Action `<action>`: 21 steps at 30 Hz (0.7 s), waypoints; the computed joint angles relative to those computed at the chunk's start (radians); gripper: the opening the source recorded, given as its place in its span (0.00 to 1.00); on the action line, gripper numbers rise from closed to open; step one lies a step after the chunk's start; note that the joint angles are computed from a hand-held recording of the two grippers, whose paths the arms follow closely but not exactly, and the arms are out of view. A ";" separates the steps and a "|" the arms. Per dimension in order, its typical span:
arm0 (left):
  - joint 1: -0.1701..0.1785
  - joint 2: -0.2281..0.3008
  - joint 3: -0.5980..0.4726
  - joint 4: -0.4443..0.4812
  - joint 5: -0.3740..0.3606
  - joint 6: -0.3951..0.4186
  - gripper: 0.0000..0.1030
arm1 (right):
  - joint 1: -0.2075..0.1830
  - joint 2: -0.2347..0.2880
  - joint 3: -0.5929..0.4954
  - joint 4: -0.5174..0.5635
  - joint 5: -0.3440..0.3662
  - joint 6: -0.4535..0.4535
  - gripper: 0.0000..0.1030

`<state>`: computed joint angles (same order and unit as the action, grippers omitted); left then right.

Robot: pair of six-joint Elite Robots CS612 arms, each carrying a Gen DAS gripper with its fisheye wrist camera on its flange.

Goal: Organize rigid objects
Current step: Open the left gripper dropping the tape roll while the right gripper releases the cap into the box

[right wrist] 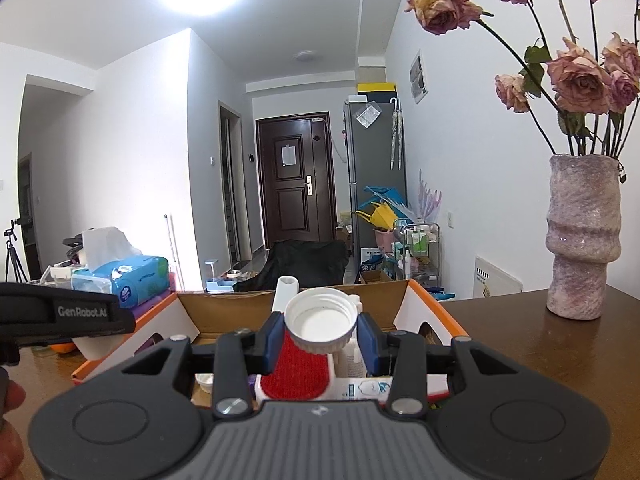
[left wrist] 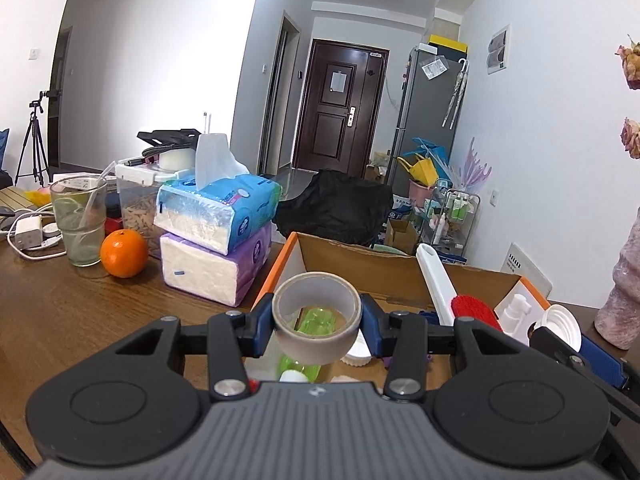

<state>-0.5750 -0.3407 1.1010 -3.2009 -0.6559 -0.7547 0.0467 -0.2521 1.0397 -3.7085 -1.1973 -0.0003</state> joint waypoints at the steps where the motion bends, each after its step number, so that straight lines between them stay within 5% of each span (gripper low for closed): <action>1: 0.002 0.003 -0.006 0.001 -0.002 0.004 0.44 | 0.001 0.003 -0.009 0.005 -0.001 0.000 0.37; 21: 0.032 0.069 -0.146 0.045 -0.027 0.088 0.44 | 0.003 0.076 -0.186 0.111 -0.035 -0.003 0.37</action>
